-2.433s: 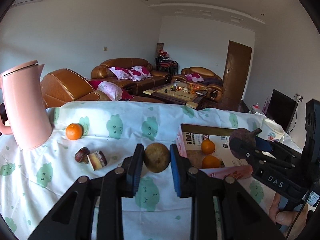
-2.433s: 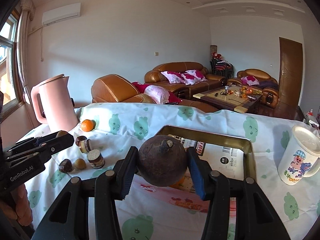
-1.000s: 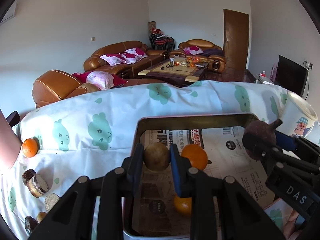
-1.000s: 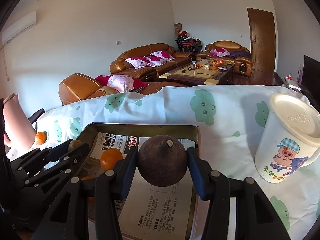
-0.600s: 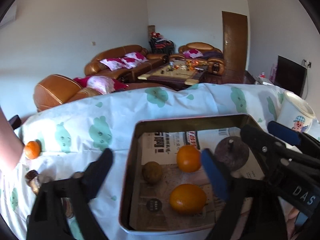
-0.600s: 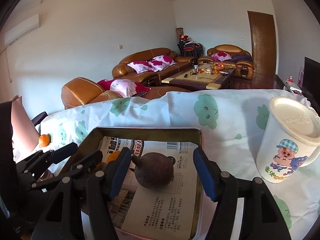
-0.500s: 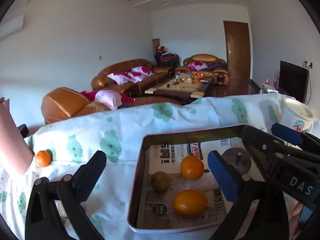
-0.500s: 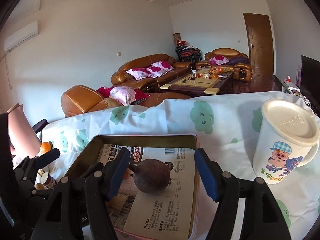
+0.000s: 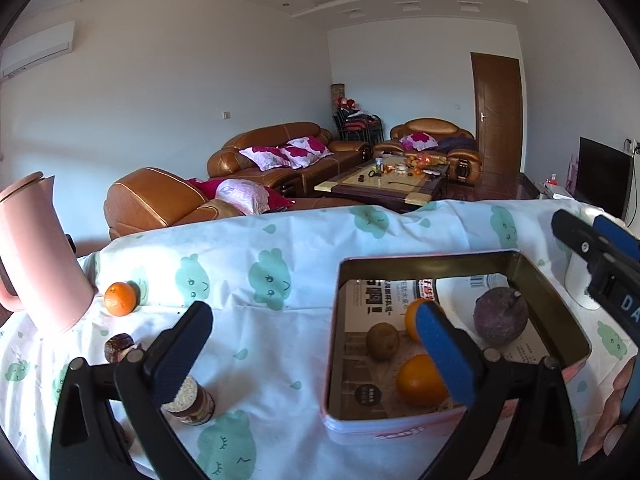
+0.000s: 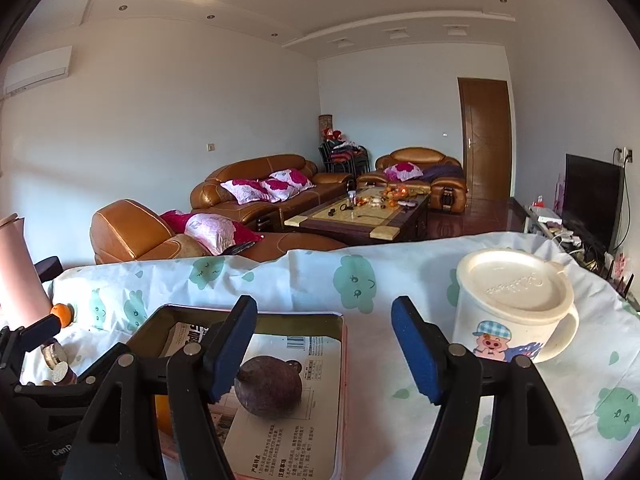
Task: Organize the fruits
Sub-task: 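Withdraw both open grippers from the tin toward the remaining items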
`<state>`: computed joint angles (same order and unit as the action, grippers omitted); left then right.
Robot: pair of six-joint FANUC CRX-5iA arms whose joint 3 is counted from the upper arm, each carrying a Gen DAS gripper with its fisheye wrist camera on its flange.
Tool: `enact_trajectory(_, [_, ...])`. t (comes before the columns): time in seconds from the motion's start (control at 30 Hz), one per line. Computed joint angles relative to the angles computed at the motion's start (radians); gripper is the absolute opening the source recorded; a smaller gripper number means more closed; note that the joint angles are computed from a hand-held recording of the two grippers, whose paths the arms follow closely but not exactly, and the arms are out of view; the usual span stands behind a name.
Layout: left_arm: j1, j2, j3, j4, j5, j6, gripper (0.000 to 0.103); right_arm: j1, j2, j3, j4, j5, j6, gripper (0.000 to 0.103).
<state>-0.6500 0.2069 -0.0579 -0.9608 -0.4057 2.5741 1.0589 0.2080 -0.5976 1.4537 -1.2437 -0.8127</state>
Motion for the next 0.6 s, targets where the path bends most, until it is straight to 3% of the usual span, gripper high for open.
enact_trajectory(0.03, [-0.005, -0.004, -0.002, -0.023, -0.011, 0.023, 0.103, 0.000, 0.000, -0.020, 0.051, -0.016, -0.034, 0.072])
enact_trajectory(0.1, [-0.012, -0.012, -0.009, -0.061, -0.028, 0.061, 0.103, 0.015, 0.013, -0.013, 0.059, -0.058, -0.035, 0.088])
enact_trajectory(0.17, [-0.007, -0.020, -0.017, -0.065, -0.031, 0.069, 0.103, 0.029, 0.032, 0.004, 0.050, -0.099, -0.023, 0.088])
enact_trajectory(0.6, [0.052, -0.081, -0.092, -0.025, 0.019, 0.062, 0.103, 0.080, 0.051, 0.030, -0.009, -0.143, -0.037, 0.089])
